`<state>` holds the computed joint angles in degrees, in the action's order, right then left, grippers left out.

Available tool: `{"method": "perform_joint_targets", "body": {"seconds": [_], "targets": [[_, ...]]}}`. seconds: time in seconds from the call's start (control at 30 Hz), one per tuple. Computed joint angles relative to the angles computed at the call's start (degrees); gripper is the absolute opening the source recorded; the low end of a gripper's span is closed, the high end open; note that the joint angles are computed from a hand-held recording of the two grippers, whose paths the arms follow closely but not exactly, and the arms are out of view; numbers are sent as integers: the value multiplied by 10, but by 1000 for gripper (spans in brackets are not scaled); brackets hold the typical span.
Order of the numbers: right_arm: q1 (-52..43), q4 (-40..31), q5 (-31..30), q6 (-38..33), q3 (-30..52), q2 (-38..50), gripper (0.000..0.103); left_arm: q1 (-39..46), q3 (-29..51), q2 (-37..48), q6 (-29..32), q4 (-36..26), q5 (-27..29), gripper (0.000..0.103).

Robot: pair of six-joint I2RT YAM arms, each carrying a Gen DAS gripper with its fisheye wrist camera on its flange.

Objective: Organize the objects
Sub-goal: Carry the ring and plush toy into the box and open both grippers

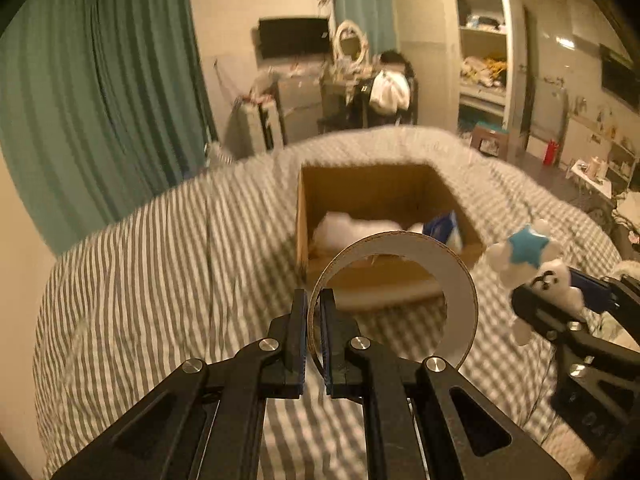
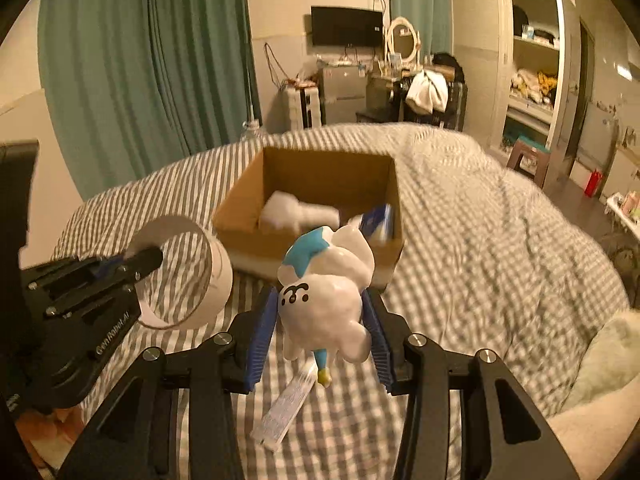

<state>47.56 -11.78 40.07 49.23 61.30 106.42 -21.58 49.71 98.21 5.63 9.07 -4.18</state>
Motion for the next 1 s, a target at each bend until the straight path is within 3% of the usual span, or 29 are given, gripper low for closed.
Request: {"method": "perform_joint_targets", "body": {"seconds": [0.13,0.3,0.47,0.73,0.9,1.0], "targets": [[-35,3,-10,-49,25,-18,43,-7,88,31,-6,-49,13,6],[-103,31,-56,-123,66,-9,43,-9,231,131,-7,-103,27,6],[-172,65,-121,-174,120,51,43,-14,379,250,-11,-155,21,6],[-251,104,-199,-195,178,157,43,-14,595,429,-8,-257,-1,6],[-271,124,-218,-202,187,197,43,-20,632,463,-8,-270,5,7],[-284,140,-238,-206,181,203,44,-25,659,478,-6,-286,0,13]]}}
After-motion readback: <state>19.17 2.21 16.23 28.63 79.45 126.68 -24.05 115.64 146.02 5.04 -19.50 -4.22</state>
